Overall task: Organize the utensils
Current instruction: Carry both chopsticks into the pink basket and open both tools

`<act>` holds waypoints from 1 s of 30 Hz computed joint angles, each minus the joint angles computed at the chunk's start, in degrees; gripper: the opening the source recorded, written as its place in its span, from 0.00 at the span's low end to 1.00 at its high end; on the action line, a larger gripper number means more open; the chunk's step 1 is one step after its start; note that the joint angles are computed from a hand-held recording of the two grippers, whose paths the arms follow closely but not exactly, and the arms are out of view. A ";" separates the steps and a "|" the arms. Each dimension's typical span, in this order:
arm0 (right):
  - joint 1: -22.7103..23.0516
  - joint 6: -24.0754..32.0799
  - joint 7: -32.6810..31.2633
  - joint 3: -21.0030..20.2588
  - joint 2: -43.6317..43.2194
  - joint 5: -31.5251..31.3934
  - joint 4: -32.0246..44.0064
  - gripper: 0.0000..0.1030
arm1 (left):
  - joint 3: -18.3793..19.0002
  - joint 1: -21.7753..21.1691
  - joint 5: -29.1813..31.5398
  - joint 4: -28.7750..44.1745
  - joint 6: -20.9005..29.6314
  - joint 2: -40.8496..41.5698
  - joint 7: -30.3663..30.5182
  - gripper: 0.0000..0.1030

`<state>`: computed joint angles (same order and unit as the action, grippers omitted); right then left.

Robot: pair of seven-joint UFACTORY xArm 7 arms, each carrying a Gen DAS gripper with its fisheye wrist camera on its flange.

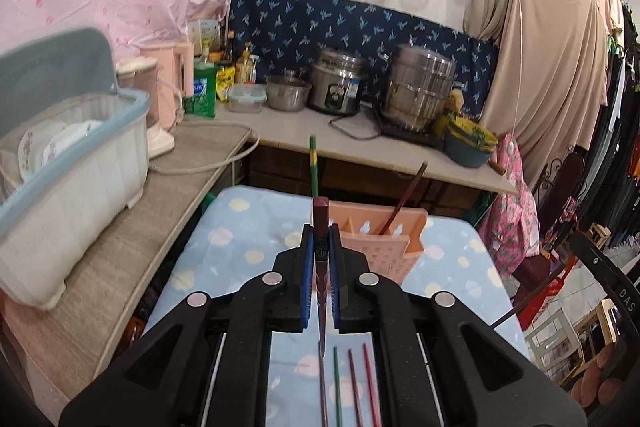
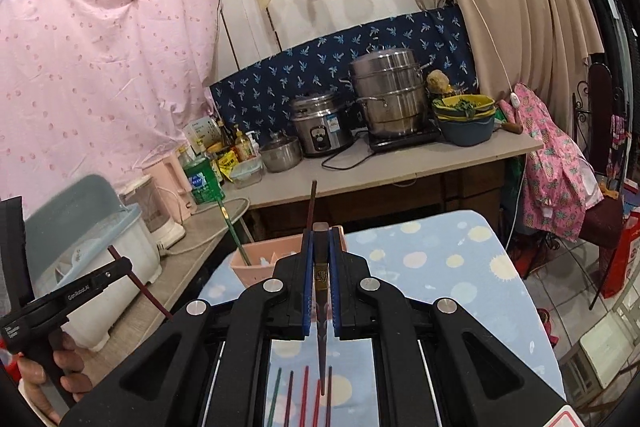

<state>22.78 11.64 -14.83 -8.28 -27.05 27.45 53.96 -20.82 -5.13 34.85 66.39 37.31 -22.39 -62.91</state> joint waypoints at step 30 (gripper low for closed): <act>-12.20 0.45 -3.84 15.05 33.20 8.38 31.64 0.07 | 13.26 -9.86 12.49 21.38 -2.05 24.32 -4.83 0.07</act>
<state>10.58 12.09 -18.66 6.77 6.16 35.83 85.60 -7.55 -14.99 47.34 87.77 35.25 1.94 -67.74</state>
